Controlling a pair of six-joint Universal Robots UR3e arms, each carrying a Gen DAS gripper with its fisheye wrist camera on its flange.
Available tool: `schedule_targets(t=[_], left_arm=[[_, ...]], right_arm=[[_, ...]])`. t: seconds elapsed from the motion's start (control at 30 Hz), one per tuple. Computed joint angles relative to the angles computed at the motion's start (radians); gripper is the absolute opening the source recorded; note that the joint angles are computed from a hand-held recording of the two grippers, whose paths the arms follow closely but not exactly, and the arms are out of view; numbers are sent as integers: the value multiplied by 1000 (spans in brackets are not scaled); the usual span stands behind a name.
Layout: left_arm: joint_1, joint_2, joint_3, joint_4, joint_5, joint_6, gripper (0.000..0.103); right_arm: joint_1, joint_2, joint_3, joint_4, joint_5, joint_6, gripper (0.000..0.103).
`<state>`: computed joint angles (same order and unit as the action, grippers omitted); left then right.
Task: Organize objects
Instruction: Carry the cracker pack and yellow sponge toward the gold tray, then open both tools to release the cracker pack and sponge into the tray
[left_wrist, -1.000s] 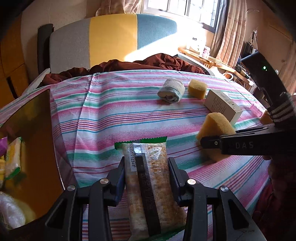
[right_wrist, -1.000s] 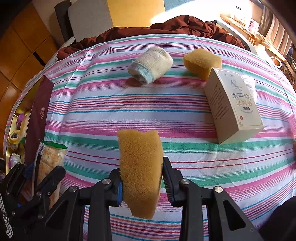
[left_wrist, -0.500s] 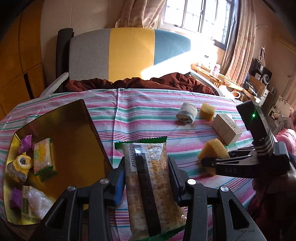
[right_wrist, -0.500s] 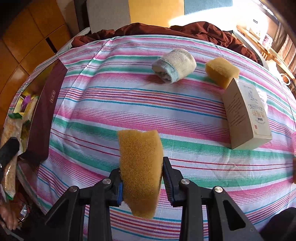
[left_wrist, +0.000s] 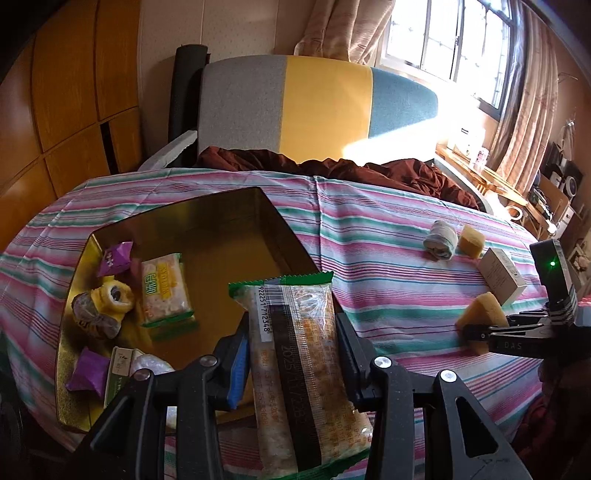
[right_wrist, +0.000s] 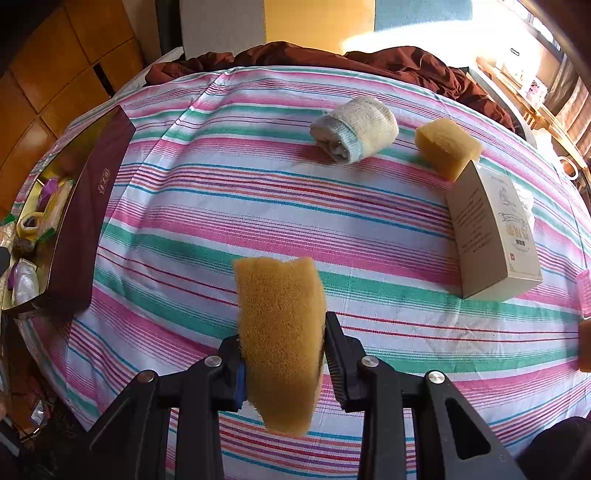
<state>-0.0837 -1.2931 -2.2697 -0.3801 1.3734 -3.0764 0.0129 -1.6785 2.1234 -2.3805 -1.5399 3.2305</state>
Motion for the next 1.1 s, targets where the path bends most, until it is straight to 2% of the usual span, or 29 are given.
schedule_targets(t=[0.1,0.3,0.4,0.5,0.57,0.63,0.9,0.97,1.03,1.1], left_arm=[[103,63,-35,-55,-61,30,42],[426,180,-56,-266,-280,130,42],[523,142,-22,-275,-310,139,42],[545,49,32,-222,-287,104,42],[520,-27,71,-156,-229,64,42],[505,-95,115,-122,-216,42,42],[366,-385,314,25,-12,-43,44],[358,-411,327,46,10,-33,55],[351,-404,306,85,30,-24,57],[364,-379,280,87,13,-17,57]], right_arm=[[1,-21,11,2,7,-5,34],[21,-13,10,-10,-6,2,34],[20,-20,16,-14,-6,4,34],[35,-12,12,-24,-16,6,34],[44,-6,6,-25,-24,9,34],[49,-7,5,-30,-19,18,34],[126,50,-74,-78,-1,90,34],[155,75,-112,-92,5,107,34],[191,108,-159,-103,5,118,34],[226,142,-203,-117,10,122,34]])
